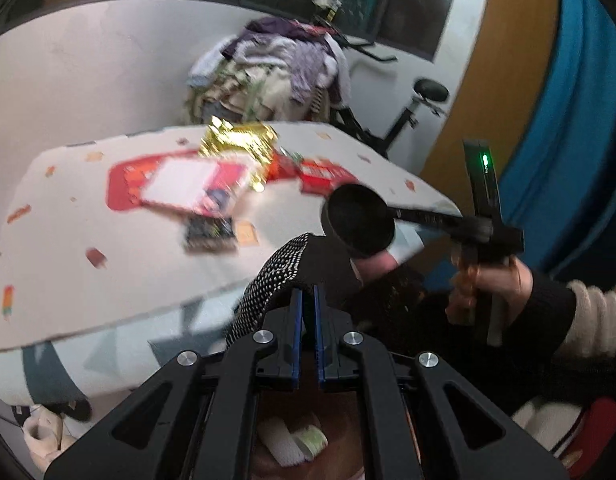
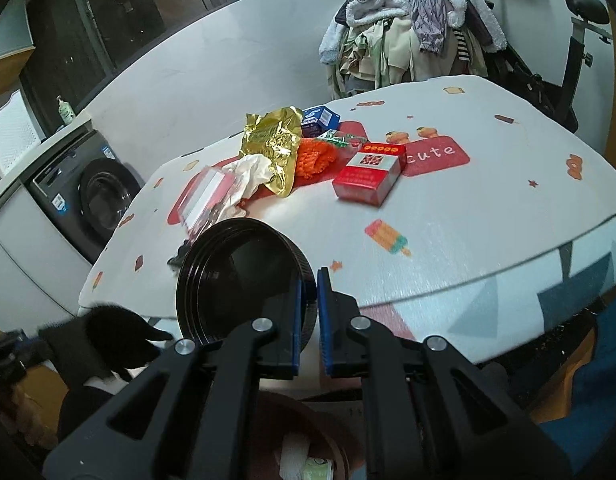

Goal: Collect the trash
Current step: 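Drop the glove into the brown bin with the left gripper while the right gripper carries the lid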

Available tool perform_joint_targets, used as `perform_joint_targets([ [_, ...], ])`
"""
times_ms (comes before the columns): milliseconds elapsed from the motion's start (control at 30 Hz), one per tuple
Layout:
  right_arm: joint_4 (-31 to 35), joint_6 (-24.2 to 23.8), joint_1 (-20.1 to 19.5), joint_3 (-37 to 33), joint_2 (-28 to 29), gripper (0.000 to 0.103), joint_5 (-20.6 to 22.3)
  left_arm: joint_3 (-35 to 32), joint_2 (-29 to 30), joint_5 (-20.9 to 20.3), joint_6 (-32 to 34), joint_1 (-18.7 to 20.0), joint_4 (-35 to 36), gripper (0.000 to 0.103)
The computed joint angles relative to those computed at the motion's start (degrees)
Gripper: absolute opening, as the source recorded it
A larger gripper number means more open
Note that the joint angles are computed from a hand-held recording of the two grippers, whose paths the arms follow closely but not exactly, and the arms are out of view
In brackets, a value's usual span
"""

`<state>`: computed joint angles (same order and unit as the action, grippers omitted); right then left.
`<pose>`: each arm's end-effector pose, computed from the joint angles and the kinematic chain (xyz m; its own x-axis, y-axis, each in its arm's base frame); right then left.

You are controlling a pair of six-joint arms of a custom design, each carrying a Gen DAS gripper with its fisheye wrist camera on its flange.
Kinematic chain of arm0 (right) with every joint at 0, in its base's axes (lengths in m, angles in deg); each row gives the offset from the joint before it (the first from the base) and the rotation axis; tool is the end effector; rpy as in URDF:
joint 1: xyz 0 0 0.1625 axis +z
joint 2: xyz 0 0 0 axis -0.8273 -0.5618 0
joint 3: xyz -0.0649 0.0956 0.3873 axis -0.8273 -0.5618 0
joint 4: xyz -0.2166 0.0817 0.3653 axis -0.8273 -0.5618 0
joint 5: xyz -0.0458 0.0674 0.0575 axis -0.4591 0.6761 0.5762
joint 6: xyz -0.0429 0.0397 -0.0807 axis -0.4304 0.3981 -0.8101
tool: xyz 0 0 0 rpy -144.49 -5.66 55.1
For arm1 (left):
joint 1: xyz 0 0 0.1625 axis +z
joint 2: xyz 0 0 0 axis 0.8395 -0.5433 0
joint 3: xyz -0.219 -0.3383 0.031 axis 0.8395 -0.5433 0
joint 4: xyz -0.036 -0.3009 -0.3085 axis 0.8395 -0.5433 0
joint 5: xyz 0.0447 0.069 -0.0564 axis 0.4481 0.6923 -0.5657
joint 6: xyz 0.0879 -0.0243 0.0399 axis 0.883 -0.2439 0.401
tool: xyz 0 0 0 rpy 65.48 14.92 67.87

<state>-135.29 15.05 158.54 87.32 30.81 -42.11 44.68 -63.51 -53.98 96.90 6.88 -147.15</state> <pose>0.2195 -0.6234 0.1257 -0.8865 0.2002 0.4173 -0.2168 0.6168 -0.7566 -0.1490 -0.6362 0.2751 -0.6010 0.7535 -0.2666 0.7981 0.5475 -0.2518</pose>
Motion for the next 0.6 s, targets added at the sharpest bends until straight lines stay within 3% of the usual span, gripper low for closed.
perform_joint_targets([
  [167,-1.55,-0.33,0.67,2.45,-0.88,0.012,-0.54,2.01,0.3,1.11,0.24,0.24,3.47,0.006],
  [367,-1.44,0.49,0.63,4.32,-1.49,0.012,-0.66,0.98,3.56,5.17,-1.5,1.58,10.32,0.009],
  [467,-0.84,1.1,0.44,4.7,-1.43,0.012,-0.34,0.54,4.77,7.61,-1.94,2.05,11.72,0.039],
  [600,0.09,1.3,0.48,4.4,-0.89,0.012,0.06,-0.05,5.01,7.33,-2.34,2.58,10.41,0.053],
])
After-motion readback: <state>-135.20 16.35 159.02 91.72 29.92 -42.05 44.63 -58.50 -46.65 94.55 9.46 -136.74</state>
